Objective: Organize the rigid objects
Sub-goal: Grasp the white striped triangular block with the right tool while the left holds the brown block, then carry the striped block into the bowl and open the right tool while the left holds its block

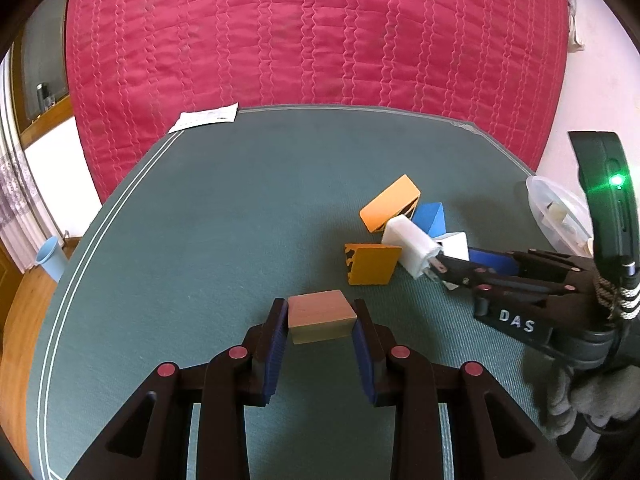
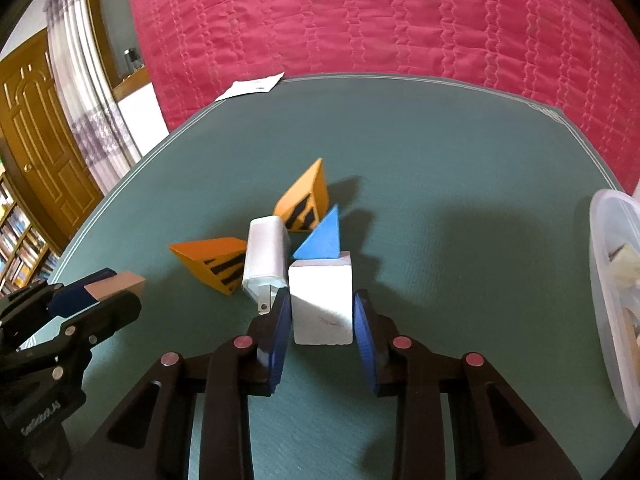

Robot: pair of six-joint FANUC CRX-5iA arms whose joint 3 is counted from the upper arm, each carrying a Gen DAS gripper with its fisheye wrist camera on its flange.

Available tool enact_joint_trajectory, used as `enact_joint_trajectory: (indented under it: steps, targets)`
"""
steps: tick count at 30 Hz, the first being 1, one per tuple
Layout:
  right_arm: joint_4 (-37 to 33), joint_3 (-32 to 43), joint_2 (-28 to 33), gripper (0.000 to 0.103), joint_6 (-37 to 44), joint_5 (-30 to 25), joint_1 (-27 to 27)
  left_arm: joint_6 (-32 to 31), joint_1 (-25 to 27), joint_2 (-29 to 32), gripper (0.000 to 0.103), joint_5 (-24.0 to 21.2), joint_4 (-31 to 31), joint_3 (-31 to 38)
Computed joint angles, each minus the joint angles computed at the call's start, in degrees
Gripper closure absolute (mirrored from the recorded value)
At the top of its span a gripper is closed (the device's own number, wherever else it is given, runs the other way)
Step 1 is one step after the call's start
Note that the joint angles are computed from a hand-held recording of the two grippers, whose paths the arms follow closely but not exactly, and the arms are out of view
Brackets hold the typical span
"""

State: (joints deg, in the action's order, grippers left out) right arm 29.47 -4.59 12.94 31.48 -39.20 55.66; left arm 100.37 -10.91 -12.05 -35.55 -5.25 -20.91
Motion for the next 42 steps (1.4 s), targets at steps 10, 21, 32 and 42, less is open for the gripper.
enact_joint_trajectory:
  steps: [10, 21, 32, 42]
  targets:
    - [0.9, -8.0, -6.8, 0.071, -1.0, 0.6, 1.5, -0.3, -0.5, 0.0, 0.070, -0.2, 0.3, -0.1]
    - [4.3, -14.7, -12.9, 0.072, -7.1, 3.5, 1.0, -2.4, -1.8, -0.3, 0.070, 0.2, 1.6, -0.6]
    - [10.8, -19.9, -17.9, 0.073, -15.5, 4.6, -0.7, -2.8, -3.9, 0.3, 0.070, 0.3, 1.6, 0.1]
    - [5.1, -19.0, -18.3, 0.063, -12.0, 7.2, -2.2, -2.4, -4.9, 0.8, 0.070, 0.0, 1.2, 0.5]
